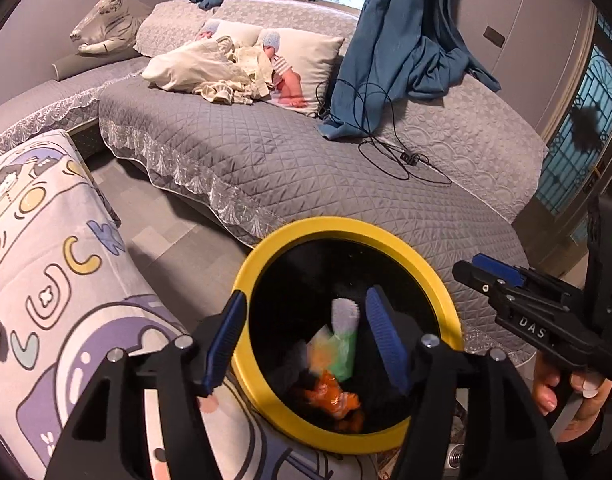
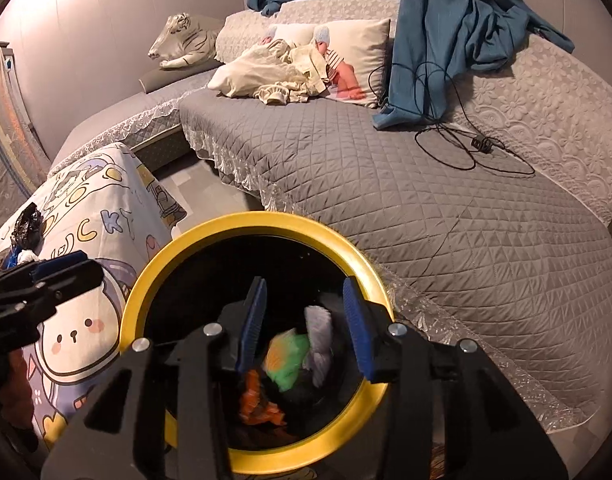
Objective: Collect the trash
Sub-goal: 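Open both tools to drop the snack bags into the bin, then move both tools back over the remaining trash on the bed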
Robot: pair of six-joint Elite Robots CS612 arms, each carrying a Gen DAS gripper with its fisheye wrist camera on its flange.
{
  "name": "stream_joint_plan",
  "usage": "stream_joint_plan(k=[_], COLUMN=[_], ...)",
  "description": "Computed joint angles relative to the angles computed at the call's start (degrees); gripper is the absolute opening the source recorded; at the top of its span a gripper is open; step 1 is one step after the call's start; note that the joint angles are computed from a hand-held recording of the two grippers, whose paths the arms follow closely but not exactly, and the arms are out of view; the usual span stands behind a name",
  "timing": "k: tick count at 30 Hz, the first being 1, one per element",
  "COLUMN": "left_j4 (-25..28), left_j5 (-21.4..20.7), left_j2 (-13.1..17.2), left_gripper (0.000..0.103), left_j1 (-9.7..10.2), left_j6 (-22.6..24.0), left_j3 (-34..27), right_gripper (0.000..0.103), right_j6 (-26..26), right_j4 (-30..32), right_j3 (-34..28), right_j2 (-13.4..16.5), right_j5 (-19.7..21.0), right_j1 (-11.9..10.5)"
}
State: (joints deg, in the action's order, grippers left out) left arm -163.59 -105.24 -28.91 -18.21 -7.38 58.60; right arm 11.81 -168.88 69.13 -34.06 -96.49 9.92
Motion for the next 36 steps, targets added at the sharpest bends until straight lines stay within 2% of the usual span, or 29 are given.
stream_joint_plan(k=[3, 8, 11, 13, 15, 16, 20, 22, 24, 30, 36], left_j4=[-1.79, -4.75, -8.00, -10.49, -13.39, -14.28, -18.25, -19.29, -20.50, -21.09, -21.76], left_j5=[0.86, 3.76, 6.71, 8.79, 11.86, 12.79, 18.45, 21.24, 24.00, 27.03, 27.42], left_j2=[-0.72, -2.36, -3.87, -5.00, -6.37, -6.87, -9.31, -10.34, -11.52, -14.06, -15.73], left_gripper=[0.061, 0.072, 0.082, 0.087, 0.092, 0.095, 0.095, 0.095, 0.095, 0.095, 0.095], left_j1=[0.37, 1.41, 2.23, 2.75, 3.30, 3.57, 5.05, 5.73, 6.67, 9.11, 10.48], left_j6=[-0.57, -2.15, -3.39, -3.72, -4.16, -4.39, -5.14, -5.45, -6.37, -10.80, -13.17], left_j3=[1.12, 3.61, 5.98, 7.88, 10.31, 11.17, 15.75, 17.73, 20.23, 26.43, 31.72], right_gripper=[0.038, 0.040, 0.054, 0.057, 0.069, 0.071, 0.084, 0.086, 0.090, 0.092, 0.092], right_j6=[-0.38, -1.64, -1.91, -2.77, -3.90, -4.29, -7.04, -9.47, -11.60, -17.24, -24.22], right_j4=[-0.75, -3.97, -6.99, -8.24, -9.49, -9.94, -12.85, -13.95, -13.80, -9.42, -0.50], right_j3=[-0.08, -0.15, -0.39, -1.20, -2.33, -2.87, -6.05, -8.51, -11.41, -21.46, -31.31], right_j2=[-0.04, -0.09, 0.11, 0.50, 1.10, 1.36, 3.19, 4.61, 6.22, 11.76, 16.86], right_j5=[-0.64, -1.44, 0.28, 1.69, 3.43, 4.00, 8.02, 10.12, 12.38, 18.85, 20.23], right_j1=[0.30, 0.84, 1.05, 1.45, 1.97, 2.27, 3.61, 4.60, 5.48, 7.76, 9.74])
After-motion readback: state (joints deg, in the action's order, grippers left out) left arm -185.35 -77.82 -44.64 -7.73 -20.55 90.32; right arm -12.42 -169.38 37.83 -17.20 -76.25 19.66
